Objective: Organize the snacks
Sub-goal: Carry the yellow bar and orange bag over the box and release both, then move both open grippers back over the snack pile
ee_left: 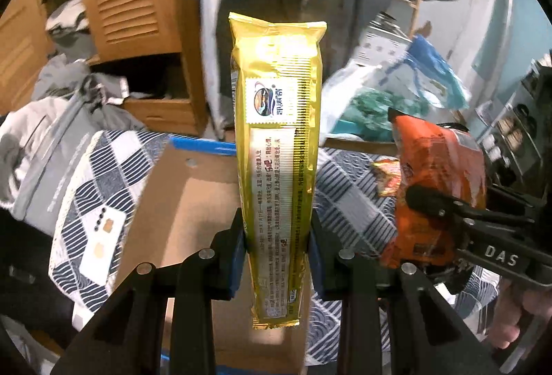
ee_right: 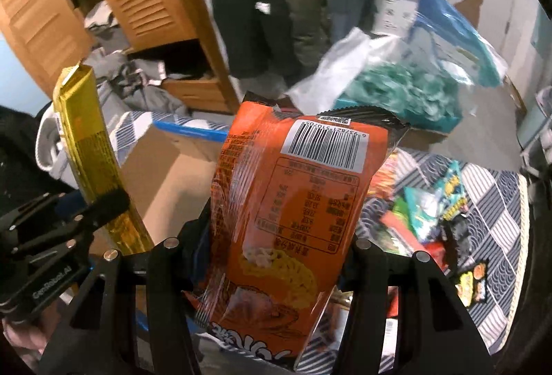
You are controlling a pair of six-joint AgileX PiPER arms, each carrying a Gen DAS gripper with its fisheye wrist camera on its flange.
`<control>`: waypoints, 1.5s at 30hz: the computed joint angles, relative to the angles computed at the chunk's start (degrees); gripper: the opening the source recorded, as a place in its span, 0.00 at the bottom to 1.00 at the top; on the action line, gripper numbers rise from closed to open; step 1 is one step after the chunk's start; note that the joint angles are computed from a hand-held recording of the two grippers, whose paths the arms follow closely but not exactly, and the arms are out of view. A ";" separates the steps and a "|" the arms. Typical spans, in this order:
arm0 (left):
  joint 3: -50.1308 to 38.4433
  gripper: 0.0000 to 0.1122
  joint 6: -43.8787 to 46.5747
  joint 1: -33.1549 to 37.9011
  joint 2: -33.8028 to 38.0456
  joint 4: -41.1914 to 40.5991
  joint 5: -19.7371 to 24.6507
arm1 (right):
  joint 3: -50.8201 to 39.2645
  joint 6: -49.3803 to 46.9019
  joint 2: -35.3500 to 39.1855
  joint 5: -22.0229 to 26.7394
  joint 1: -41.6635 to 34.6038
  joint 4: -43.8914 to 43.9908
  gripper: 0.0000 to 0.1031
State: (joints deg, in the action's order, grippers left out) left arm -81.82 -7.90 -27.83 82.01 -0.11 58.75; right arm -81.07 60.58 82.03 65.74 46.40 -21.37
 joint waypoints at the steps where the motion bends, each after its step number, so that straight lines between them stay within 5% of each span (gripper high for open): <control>1: 0.90 0.29 0.71 1.59 -0.48 -0.37 -0.51 | -1.31 -0.40 1.22 0.04 0.25 0.22 0.53; 9: 6.45 0.29 7.13 12.21 -1.71 -4.46 -3.11 | -10.14 -4.10 10.74 -1.28 1.62 3.97 0.53; 23: 8.62 0.29 9.73 18.97 0.42 -6.23 -4.85 | -22.21 -9.51 23.66 -1.11 1.68 11.18 0.53; 28: 8.52 0.39 10.49 19.79 0.04 -6.93 -5.37 | -22.76 -9.70 24.84 -1.03 1.67 11.95 0.53; 32: 8.37 0.47 9.97 19.67 -0.15 -6.29 -5.26 | -23.16 -9.91 25.53 -0.93 1.60 12.56 0.57; 36: 8.44 0.49 9.52 19.25 -1.08 -5.84 -5.40 | -23.24 -9.30 25.81 -1.25 2.17 11.12 0.80; 45: 7.77 0.53 7.92 16.51 -2.21 -4.76 -5.15 | -19.85 -5.52 22.45 -1.24 2.86 6.39 0.80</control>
State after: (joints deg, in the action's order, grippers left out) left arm -74.05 0.02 -11.31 79.80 -4.88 53.61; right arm -100.91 55.05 104.47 64.51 49.26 -14.97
